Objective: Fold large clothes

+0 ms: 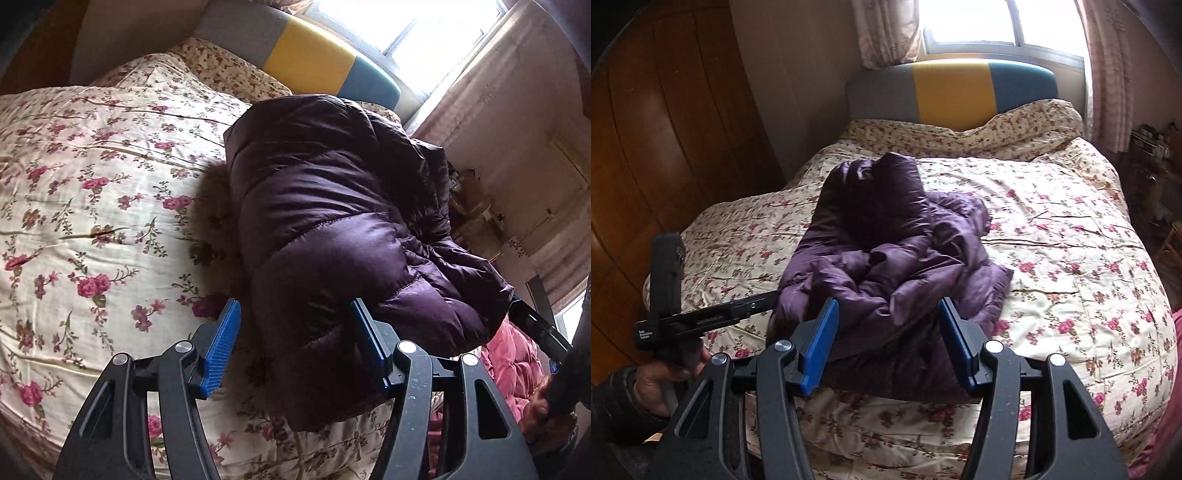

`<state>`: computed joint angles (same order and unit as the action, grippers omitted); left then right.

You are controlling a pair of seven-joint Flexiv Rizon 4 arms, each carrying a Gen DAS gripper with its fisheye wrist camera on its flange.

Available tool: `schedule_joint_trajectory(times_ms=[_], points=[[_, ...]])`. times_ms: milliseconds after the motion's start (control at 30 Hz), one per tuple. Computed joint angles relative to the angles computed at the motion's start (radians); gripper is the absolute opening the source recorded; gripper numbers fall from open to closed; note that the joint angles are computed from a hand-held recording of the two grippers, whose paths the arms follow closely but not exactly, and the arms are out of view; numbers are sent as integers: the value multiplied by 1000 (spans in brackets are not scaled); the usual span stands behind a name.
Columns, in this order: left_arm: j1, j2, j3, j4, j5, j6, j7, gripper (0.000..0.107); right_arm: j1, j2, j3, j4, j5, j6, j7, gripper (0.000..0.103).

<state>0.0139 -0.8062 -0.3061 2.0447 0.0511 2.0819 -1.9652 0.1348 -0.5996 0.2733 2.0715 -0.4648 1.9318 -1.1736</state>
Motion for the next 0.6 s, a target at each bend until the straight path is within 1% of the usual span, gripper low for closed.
schedule_joint_trajectory(times_ms=[167,267,333,400,433,500,600], points=[[8,-4,-10,-15,10,-14,9,61,-26,-21,37,-23,-34,-12,5,56],[17,-6,-22,-20,16,-24,14,61,-36,-32,50,-35,-54,-36,-2,56],[19,-6,-25,-23,18,-31,19,61,-27,-35,44,-37,-58,-56,-16,56],[14,-3,-22,-25,18,-36,29,61,-23,-39,43,-38,-58,-84,-32,41],[8,0,-19,-27,17,-42,37,61,-15,-40,37,-38,-54,-103,-40,39],[-3,4,-15,-29,8,-52,45,61,9,-40,15,-36,-32,-131,-58,26],[-35,9,-2,-34,-24,-68,48,61,35,-45,-10,-37,7,-164,-83,15]])
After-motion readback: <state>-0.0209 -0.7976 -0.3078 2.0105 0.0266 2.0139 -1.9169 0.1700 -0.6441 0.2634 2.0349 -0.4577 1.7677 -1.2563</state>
